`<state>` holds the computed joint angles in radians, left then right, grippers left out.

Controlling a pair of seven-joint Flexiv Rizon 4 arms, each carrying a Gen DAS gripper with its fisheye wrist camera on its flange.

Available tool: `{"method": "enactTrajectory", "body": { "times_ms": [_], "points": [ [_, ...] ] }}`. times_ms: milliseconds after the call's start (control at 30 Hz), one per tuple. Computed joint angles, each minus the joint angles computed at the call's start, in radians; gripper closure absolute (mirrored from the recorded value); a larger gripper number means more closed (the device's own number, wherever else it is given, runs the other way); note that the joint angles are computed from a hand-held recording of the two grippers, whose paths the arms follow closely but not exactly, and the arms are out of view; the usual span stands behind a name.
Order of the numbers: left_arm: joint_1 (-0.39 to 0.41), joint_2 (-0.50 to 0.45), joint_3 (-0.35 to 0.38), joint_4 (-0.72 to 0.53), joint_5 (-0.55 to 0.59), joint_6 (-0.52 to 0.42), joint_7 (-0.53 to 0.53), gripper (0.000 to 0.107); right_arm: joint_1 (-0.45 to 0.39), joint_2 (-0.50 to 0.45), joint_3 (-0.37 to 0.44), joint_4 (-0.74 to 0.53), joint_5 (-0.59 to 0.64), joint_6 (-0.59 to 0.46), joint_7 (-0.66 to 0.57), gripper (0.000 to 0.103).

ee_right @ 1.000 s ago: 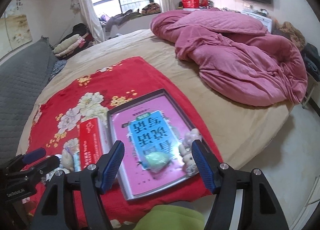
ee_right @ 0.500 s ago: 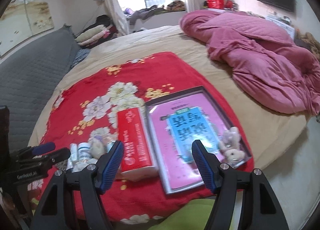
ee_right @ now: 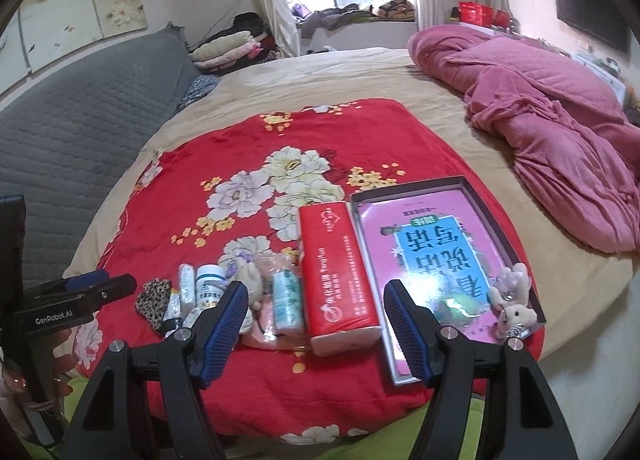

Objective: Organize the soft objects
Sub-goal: 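Withdraw both tools from the tray back toward the pile of items, then move the left tool toward the white floral cloth while the right tool approaches the blue tissue pack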

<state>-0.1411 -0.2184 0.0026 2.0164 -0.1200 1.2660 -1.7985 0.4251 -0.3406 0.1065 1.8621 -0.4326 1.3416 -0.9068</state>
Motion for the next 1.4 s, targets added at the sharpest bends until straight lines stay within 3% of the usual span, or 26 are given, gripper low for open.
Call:
{"method": "enactTrajectory", "body": {
  "times_ms": [333, 567, 767, 1200, 1400],
  "points": [
    [0.023, 0.026, 0.021, 0.084, 0.005, 0.001, -0.031, 0.026, 0.016, -0.037, 0.044, -0.038, 0.036, -0.028, -0.075, 0.033],
    [0.036, 0.016, -0.014, 0.127, -0.058, 0.033, 0.028, 0.026, 0.034, -0.063, 0.059, -0.054, 0.064, -0.057, -0.118, 0.033],
    [0.03, -0.04, -0.057, 0.114, -0.119, 0.044, 0.106, 0.026, 0.045, -0.079, 0.059, -0.053, 0.078, -0.077, -0.132, 0.033],
    [-0.011, -0.178, -0.033, 0.009, -0.09, -0.007, 0.103, 0.026, 0.054, -0.113, 0.055, -0.082, 0.09, -0.121, -0.16, 0.033],
    [0.007, -0.207, -0.068, 0.004, -0.124, 0.028, 0.14, 0.026, 0.05, -0.162, 0.079, -0.143, 0.114, -0.163, -0.209, 0.033]
  ]
}}
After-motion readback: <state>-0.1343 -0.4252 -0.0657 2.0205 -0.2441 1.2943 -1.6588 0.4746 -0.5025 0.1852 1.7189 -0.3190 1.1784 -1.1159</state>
